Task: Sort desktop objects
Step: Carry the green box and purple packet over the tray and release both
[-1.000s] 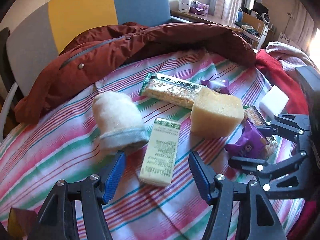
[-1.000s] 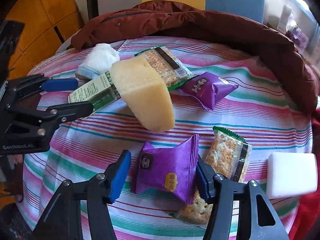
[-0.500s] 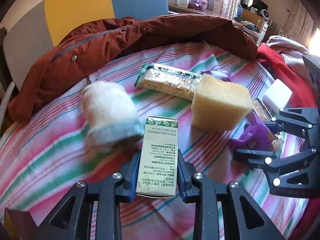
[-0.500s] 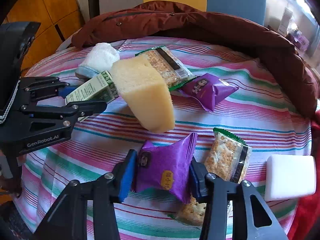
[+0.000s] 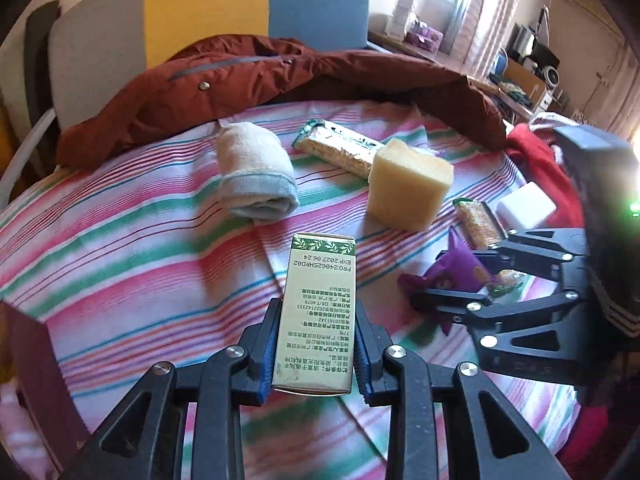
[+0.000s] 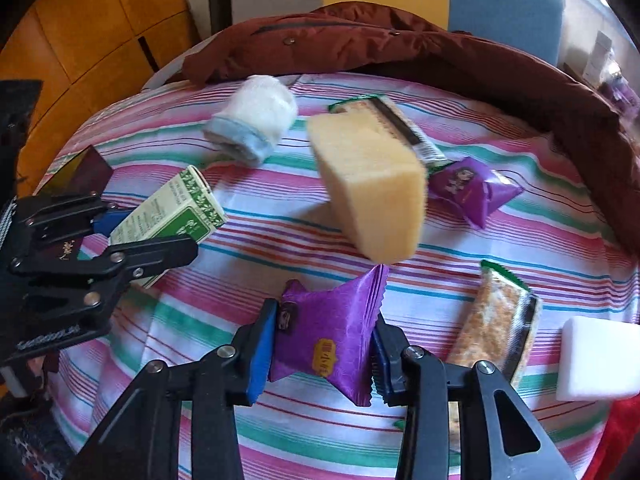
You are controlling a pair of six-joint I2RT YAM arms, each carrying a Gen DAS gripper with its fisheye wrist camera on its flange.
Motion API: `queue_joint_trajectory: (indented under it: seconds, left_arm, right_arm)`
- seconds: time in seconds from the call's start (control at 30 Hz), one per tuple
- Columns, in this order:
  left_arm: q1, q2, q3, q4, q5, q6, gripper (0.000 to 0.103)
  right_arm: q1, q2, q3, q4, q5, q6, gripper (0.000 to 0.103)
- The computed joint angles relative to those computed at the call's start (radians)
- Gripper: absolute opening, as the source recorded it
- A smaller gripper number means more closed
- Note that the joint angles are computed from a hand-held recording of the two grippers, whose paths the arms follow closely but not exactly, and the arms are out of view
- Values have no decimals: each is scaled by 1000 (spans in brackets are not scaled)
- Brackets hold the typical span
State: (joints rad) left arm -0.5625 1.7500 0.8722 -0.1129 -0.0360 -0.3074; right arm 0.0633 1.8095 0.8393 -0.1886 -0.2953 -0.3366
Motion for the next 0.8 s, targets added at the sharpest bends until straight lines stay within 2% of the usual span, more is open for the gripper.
queue_joint_trajectory:
  seconds: [0.13, 0.37, 0.6, 0.8]
  left_arm:
    - [-7, -100, -72, 5, -20, -37, 31]
    - [-7, -313, -186, -49, -47, -108, 31]
    - [-2, -605, -303, -183, -108, -145, 31]
    - [84, -840, -378, -315, -97, -138, 31]
  right_arm:
    - [5, -12, -6, -3, -31, 7, 42]
    - [36, -70, -24, -12, -90, 46, 42]
    - [105, -144, -58, -16, -113, 102, 42]
    - [180, -213, -75, -44, -97, 162, 42]
